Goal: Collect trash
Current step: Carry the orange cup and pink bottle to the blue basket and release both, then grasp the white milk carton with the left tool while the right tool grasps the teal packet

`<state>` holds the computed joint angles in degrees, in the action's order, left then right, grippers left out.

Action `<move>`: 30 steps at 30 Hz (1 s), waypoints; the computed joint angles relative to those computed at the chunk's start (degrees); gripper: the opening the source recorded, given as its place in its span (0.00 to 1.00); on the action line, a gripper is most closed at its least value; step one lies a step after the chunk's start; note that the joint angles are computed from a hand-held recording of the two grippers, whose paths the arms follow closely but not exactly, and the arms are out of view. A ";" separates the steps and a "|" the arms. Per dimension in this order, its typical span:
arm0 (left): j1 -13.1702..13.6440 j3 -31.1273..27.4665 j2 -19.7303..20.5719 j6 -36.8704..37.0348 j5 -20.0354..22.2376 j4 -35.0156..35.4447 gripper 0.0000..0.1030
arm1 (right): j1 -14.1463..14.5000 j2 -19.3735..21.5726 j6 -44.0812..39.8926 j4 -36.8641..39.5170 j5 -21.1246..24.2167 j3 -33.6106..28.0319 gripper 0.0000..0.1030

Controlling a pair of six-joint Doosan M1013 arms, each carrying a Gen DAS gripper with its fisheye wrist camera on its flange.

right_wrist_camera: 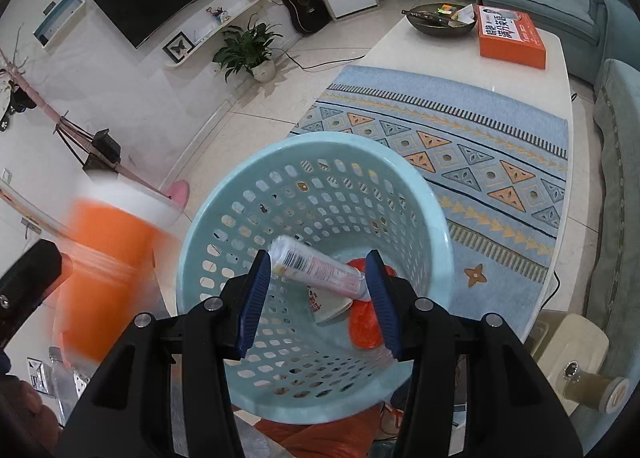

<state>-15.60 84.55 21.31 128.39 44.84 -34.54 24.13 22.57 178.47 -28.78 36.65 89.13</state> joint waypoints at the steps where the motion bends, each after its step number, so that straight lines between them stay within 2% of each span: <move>1: 0.09 0.30 -0.16 0.14 -0.11 -0.07 0.77 | 0.12 -0.20 0.17 -0.11 -0.07 0.26 0.44; 13: 2.46 2.46 -3.03 0.91 -0.11 -3.17 0.77 | 2.31 -1.98 1.86 -2.08 -0.25 0.42 0.44; 20: 4.97 5.78 -7.33 4.14 -1.36 -7.79 0.77 | 4.58 -2.80 2.76 -4.58 -0.20 -1.22 0.45; 25: 8.06 7.91 -11.11 6.07 -1.31 -10.32 0.77 | 7.16 -2.80 1.39 -6.88 0.05 -3.62 0.45; 28: 9.30 9.85 -14.28 2.68 -4.69 -5.90 0.77 | 8.70 -2.67 -0.52 -7.10 -0.73 -4.96 0.45; 30: 10.78 11.16 -16.20 2.97 -5.84 -5.63 0.78 | 9.66 -2.47 -1.98 -7.16 -0.97 -5.89 0.45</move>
<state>-4.82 95.71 5.10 131.36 39.00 -40.18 33.79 20.10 176.49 -35.94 35.68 83.24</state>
